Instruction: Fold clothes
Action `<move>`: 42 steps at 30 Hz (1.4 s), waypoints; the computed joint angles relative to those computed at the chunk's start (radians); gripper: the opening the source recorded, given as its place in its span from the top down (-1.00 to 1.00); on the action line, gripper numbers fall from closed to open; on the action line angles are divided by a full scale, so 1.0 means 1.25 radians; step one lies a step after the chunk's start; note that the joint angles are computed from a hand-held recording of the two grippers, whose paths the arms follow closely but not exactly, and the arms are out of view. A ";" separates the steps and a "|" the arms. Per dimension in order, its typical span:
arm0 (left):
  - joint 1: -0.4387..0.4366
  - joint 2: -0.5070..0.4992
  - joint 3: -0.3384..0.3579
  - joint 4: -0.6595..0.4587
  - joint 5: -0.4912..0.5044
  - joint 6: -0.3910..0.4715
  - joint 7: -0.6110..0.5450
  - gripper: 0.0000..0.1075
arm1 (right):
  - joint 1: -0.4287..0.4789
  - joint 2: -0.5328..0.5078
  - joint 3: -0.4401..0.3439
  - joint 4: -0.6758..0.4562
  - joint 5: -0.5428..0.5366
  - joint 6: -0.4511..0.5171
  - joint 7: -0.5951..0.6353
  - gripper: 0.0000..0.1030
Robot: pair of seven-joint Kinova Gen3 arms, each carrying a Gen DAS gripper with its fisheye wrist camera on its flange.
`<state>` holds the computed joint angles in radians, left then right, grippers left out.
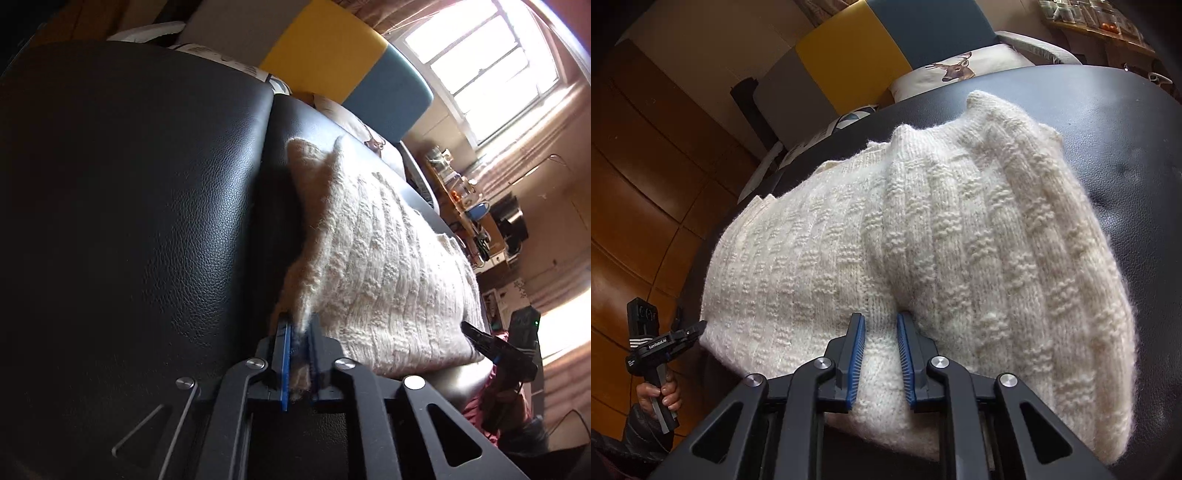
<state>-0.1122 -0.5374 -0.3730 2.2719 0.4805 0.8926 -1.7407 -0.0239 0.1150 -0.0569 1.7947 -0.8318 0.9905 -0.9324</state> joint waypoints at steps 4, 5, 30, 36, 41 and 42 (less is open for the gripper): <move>-0.050 -0.034 0.125 -0.051 -0.066 -0.003 0.106 0.76 | 0.122 0.010 -0.040 -0.020 -0.047 0.110 0.009 0.56; -0.051 -0.045 0.147 -0.064 -0.080 -0.012 0.126 0.73 | 0.158 0.006 -0.033 -0.018 -0.070 0.143 0.036 0.55; 0.295 0.454 0.419 -0.422 -0.082 -0.065 -0.008 0.20 | 0.296 0.322 -0.049 -0.308 -0.055 0.649 0.167 0.27; 0.283 0.464 0.400 -0.390 -0.003 -0.004 -0.138 0.17 | 0.151 0.336 0.030 -0.351 0.108 0.743 0.199 0.51; 0.226 0.449 0.389 -0.352 0.102 0.022 -0.186 0.22 | 0.242 0.327 -0.036 -0.292 0.095 0.696 0.183 0.67; 0.233 0.449 0.390 -0.356 0.090 0.017 -0.172 0.22 | 0.252 0.317 -0.029 -0.281 0.084 0.688 0.180 0.61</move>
